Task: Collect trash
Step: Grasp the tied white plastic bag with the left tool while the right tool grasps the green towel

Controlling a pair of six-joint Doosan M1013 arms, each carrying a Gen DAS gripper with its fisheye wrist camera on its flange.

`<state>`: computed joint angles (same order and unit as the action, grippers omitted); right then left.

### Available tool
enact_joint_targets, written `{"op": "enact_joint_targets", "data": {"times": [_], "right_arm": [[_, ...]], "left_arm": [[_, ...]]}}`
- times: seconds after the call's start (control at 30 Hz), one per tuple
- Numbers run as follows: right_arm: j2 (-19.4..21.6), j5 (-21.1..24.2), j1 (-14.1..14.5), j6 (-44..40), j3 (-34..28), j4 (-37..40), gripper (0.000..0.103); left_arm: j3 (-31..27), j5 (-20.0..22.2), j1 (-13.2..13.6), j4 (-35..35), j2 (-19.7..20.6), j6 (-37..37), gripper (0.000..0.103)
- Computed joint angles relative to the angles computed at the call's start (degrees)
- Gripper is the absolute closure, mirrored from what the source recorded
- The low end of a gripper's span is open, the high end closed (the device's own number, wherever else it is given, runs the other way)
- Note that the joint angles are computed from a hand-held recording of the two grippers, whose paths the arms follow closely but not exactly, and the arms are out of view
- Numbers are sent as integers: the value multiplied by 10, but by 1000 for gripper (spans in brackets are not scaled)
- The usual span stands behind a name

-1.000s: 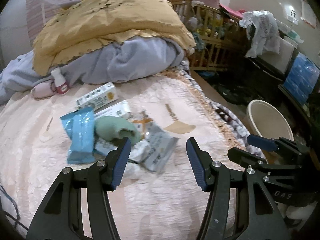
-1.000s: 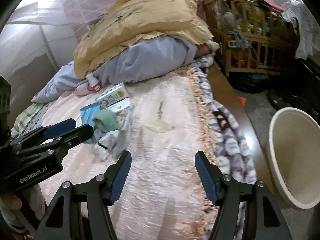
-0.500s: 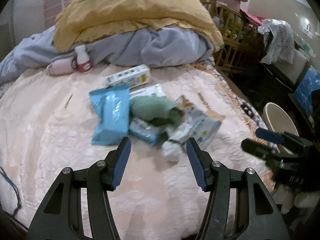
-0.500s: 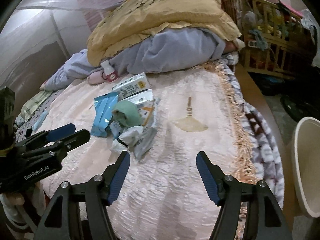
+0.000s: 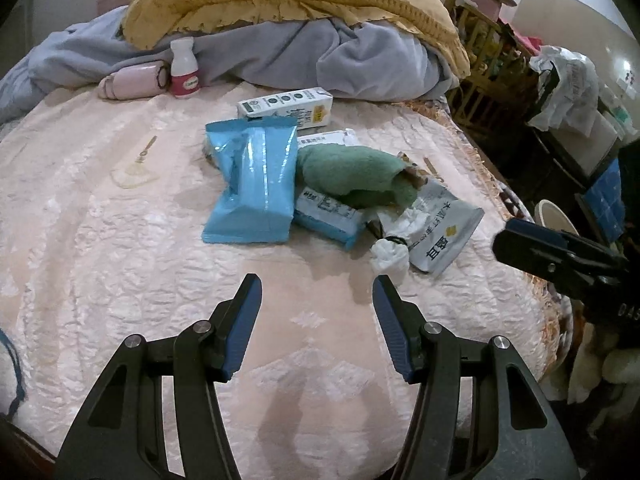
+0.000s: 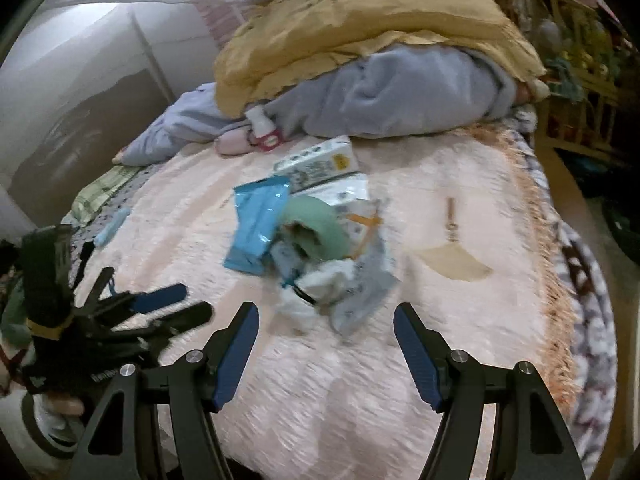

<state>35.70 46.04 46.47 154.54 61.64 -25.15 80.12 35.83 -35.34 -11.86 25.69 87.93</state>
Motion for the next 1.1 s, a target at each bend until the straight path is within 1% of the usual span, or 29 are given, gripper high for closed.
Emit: {"op": "enact_joint_targets", "data": {"times": [0.1,0.2,0.23,0.3,0.4,0.43,0.47,0.5,0.53,0.6,0.7,0.77,0.83,0.9,0.93,0.97,1.0,1.03,1.1], "right_arm": [[9,-1,-3,-16,-15,7,35],[12,1,-6,-4,-22,-5,35],[10,-2,-8,4,-20,-11,35],[8,-3,-12,11,-18,-11,35],[10,2,-21,-7,-28,4,35],[12,5,-23,-17,-33,10,35],[16,7,-25,-32,-40,20,35],[20,9,-28,-45,-47,30,35],[23,10,-31,-55,-52,41,35],[34,14,-37,-94,-69,75,35],[57,31,-45,-153,-108,119,35],[78,46,-51,-185,-140,150,35],[100,65,-56,-206,-173,180,35],[124,86,-60,-225,-208,208,35],[136,101,-61,-231,-226,214,36],[151,125,-61,-231,-249,213,36],[162,146,-60,-228,-265,207,43],[170,159,-59,-221,-274,199,62],[160,140,-56,-213,-252,190,65]], "left_arm": [[-11,0,0,-38,8,30,47],[-25,5,-3,-68,21,57,47],[-34,10,-5,-78,30,67,47],[-50,23,-11,-75,43,68,47],[-75,44,-14,-83,67,81,47],[-85,54,-14,-83,75,75,48],[-88,59,-11,-93,79,76,60],[-90,66,-7,-116,81,87,81],[-90,77,-2,-139,82,99,80],[-78,72,3,-155,73,115,81],[-51,53,9,-155,49,138,81],[-35,42,13,-148,34,139,81],[-23,37,19,-152,24,146,81],[-14,28,22,-134,18,129,81],[-10,25,23,-123,16,117,81],[-6,20,24,-116,14,109,81],[-3,16,25,-107,12,98,81],[-1,12,25,-100,11,87,81],[2,8,28,-100,10,77,81]]}}
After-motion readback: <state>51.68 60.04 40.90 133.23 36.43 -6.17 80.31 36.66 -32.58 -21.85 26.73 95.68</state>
